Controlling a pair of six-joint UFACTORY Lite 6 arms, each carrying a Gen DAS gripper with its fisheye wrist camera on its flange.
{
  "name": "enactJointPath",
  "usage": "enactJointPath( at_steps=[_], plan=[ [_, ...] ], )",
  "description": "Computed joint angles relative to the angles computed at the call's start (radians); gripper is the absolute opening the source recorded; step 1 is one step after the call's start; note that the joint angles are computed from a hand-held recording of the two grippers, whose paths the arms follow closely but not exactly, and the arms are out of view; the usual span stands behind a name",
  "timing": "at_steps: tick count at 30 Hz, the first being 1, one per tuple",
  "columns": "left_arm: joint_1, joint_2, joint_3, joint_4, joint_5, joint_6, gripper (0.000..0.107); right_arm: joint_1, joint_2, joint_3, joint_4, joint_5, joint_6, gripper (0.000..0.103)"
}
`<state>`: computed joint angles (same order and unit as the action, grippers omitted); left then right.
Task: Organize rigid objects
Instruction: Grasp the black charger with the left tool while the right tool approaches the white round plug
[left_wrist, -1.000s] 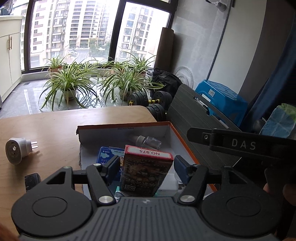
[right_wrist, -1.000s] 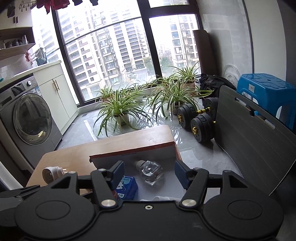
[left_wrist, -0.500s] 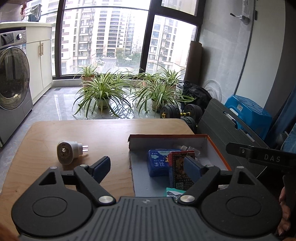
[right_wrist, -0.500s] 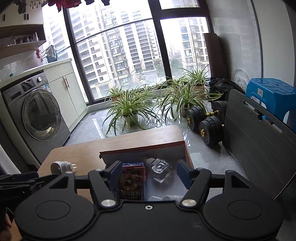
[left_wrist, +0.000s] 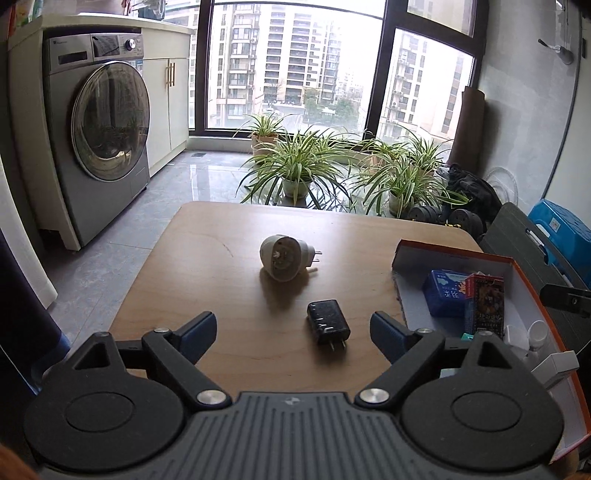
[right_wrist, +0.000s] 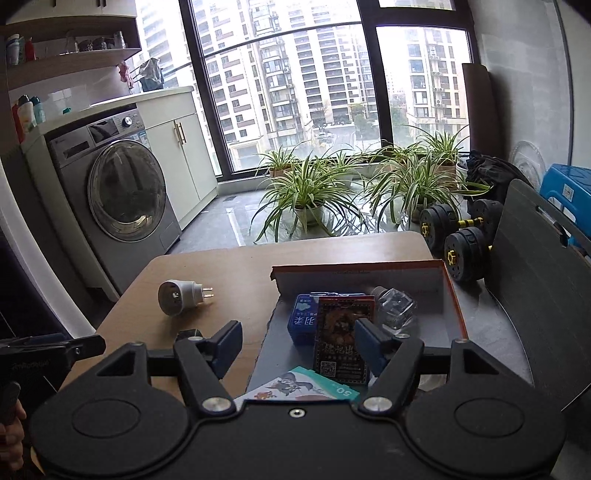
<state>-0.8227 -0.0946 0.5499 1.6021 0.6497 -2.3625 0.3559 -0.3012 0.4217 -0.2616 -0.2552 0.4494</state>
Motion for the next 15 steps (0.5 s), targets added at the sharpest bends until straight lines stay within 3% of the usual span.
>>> enactJointPath(
  at_steps=[8,15],
  plan=[
    [0.041,-0.066,-0.082,0.042,-0.017,-0.038,0.095,0.171,0.066,0.044,0.337,0.011,-0.277,0.081],
    [0.101,-0.007,-0.07,0.151,-0.066,-0.132,0.097,0.225,0.127,0.079,0.425,-0.003,-0.35,0.081]
  ],
)
